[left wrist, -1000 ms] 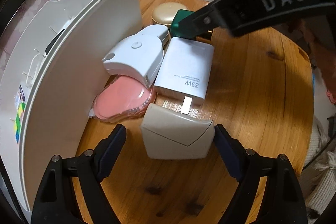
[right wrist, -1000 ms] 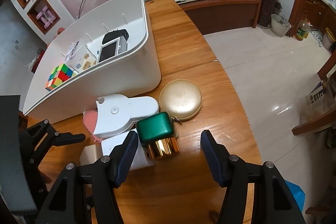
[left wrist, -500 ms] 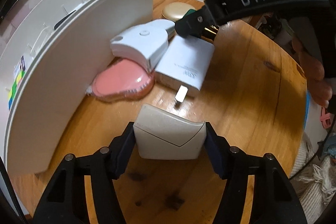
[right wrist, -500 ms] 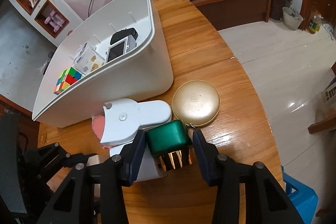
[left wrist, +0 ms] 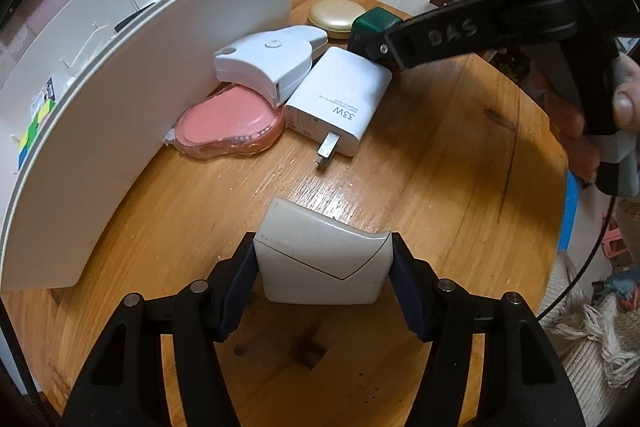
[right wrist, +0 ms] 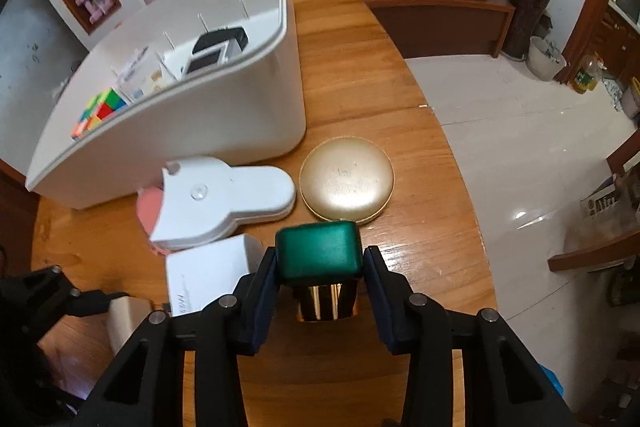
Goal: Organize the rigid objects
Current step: 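Carry the beige box and green bottle into the bin and release both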
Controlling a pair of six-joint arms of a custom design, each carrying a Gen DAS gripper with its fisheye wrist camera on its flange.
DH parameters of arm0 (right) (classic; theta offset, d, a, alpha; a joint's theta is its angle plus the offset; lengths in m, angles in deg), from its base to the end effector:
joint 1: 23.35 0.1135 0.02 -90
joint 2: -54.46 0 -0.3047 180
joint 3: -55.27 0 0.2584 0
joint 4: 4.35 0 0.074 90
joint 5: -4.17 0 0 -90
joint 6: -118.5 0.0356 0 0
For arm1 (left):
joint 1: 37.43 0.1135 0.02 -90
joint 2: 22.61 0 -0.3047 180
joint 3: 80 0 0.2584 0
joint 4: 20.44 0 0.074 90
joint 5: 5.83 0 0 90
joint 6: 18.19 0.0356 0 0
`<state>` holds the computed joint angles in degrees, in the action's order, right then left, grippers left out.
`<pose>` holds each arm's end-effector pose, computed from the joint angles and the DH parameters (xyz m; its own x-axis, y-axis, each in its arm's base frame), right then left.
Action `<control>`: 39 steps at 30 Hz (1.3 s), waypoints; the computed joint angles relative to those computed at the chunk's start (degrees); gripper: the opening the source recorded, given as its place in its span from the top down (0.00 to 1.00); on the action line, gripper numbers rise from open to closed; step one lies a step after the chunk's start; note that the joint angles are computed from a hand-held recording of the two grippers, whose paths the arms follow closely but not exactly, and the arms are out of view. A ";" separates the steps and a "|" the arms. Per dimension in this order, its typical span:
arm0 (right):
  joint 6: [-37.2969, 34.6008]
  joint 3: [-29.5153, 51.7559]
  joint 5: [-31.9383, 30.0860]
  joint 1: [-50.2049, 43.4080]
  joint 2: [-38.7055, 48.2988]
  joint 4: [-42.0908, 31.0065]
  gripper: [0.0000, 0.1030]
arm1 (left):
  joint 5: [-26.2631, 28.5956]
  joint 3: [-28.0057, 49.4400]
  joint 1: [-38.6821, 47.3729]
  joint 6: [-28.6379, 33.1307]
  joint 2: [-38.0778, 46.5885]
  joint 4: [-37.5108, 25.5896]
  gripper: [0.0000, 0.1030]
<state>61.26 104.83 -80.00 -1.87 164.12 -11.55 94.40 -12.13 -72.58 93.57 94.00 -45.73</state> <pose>0.2745 0.1041 0.0755 -0.8993 0.2246 -0.3752 0.1889 0.9734 0.1300 0.2882 -0.2106 0.0869 -0.5052 0.8019 -0.3188 0.8547 0.5160 -0.0566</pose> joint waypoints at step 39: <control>-8.30 37.87 5.86 -0.55 -6.18 -33.75 0.60 | -9.86 57.00 11.66 -25.87 11.69 -32.60 0.36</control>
